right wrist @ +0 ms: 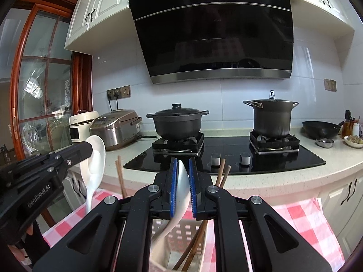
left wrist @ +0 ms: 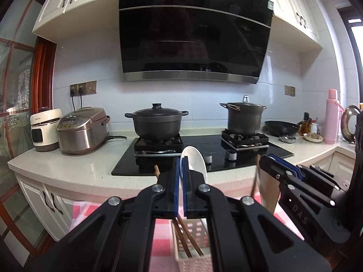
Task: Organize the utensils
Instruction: 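Lower the spoons bowl-up into the caddy and open both tools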
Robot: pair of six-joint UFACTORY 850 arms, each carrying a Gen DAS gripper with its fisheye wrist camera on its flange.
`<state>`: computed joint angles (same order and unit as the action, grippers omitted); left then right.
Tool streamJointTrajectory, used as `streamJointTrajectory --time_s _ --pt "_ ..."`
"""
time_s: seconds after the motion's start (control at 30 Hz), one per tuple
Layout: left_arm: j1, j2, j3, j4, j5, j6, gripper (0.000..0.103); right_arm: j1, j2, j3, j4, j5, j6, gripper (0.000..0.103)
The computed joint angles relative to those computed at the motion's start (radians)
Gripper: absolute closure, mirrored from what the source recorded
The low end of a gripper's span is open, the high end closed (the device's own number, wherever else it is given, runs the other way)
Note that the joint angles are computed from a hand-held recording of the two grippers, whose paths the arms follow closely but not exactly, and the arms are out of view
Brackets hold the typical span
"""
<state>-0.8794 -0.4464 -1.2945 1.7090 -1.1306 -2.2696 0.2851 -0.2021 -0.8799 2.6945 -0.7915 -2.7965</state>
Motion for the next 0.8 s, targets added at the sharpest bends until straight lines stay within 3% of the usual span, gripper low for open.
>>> streamJointTrajectory --time_s 0.37,0.8 --pt "0.067 -0.074 -0.063 0.01 -0.006 0.002 0.101 0.019 -0.121 -0.107 0.044 -0.024 -0.061 0.092" --pt "0.113 -0.139 -0.096 0.015 0.014 -0.022 0.1 0.026 -0.195 -0.15 0.032 -0.026 -0.059 0.092"
